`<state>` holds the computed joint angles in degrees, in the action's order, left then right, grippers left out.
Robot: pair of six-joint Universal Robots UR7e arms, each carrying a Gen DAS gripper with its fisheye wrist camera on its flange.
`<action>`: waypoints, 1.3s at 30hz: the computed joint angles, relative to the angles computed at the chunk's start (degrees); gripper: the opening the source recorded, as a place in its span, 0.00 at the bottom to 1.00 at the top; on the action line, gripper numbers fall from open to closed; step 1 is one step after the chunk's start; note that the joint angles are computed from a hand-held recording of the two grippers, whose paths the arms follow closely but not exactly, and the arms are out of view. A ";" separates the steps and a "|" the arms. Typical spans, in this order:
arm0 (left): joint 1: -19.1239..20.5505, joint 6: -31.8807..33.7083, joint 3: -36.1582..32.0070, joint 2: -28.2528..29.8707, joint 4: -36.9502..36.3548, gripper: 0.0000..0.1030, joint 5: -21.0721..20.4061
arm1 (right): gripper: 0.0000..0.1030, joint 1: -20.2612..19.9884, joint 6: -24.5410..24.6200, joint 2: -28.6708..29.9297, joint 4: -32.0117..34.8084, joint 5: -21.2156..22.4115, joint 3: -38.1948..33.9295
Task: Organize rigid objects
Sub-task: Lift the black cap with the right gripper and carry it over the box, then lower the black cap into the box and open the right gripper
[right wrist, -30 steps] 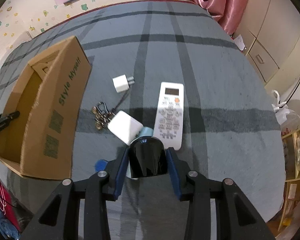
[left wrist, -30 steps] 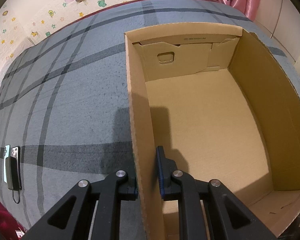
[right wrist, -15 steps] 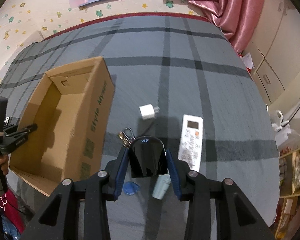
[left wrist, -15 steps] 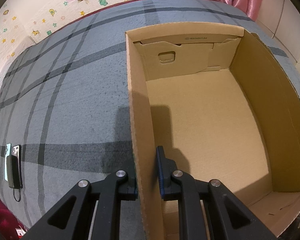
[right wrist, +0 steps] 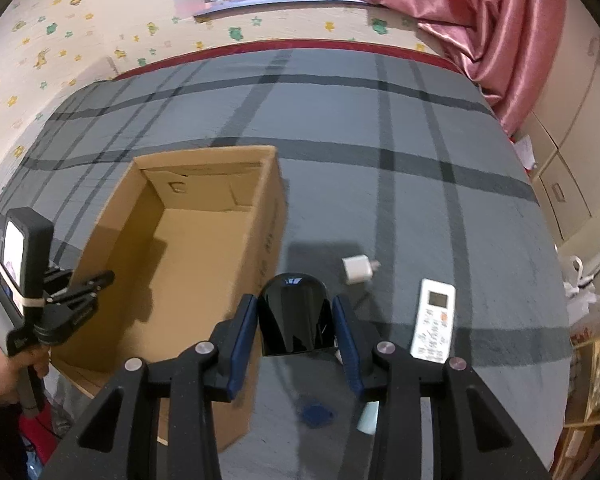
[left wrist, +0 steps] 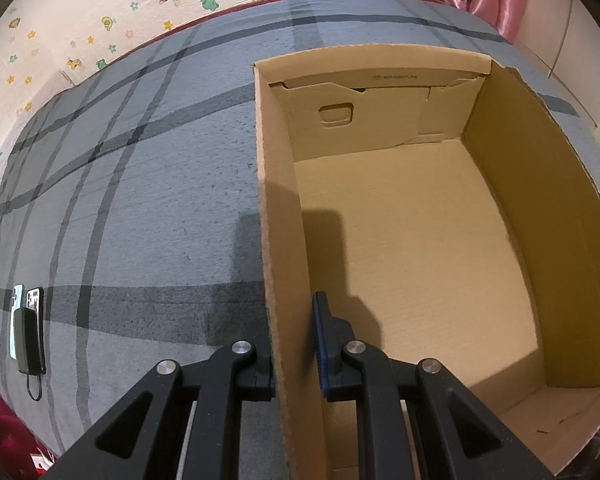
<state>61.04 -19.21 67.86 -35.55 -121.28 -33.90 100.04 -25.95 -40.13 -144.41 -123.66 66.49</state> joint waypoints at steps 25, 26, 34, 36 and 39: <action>0.26 0.17 0.92 -0.40 -1.80 0.15 -0.20 | 0.40 2.16 2.27 14.49 11.27 1.71 -14.82; 0.27 0.23 0.98 -0.42 -1.86 0.15 -0.19 | 0.40 2.10 2.48 14.92 11.59 1.61 -15.24; 0.32 0.23 1.03 -0.47 -2.05 0.15 -0.34 | 0.41 1.28 5.95 19.85 18.34 0.85 -21.83; 0.33 0.24 1.05 -0.45 -2.10 0.15 -0.34 | 0.41 1.02 6.78 21.13 20.58 0.38 -23.66; 0.44 0.20 1.11 -0.46 -2.17 0.15 -0.74 | 0.41 0.41 8.88 22.74 24.64 0.45 -26.45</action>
<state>61.48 -19.01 68.97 -36.01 -123.45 -34.64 100.45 -17.07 -17.40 -119.76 -123.21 40.04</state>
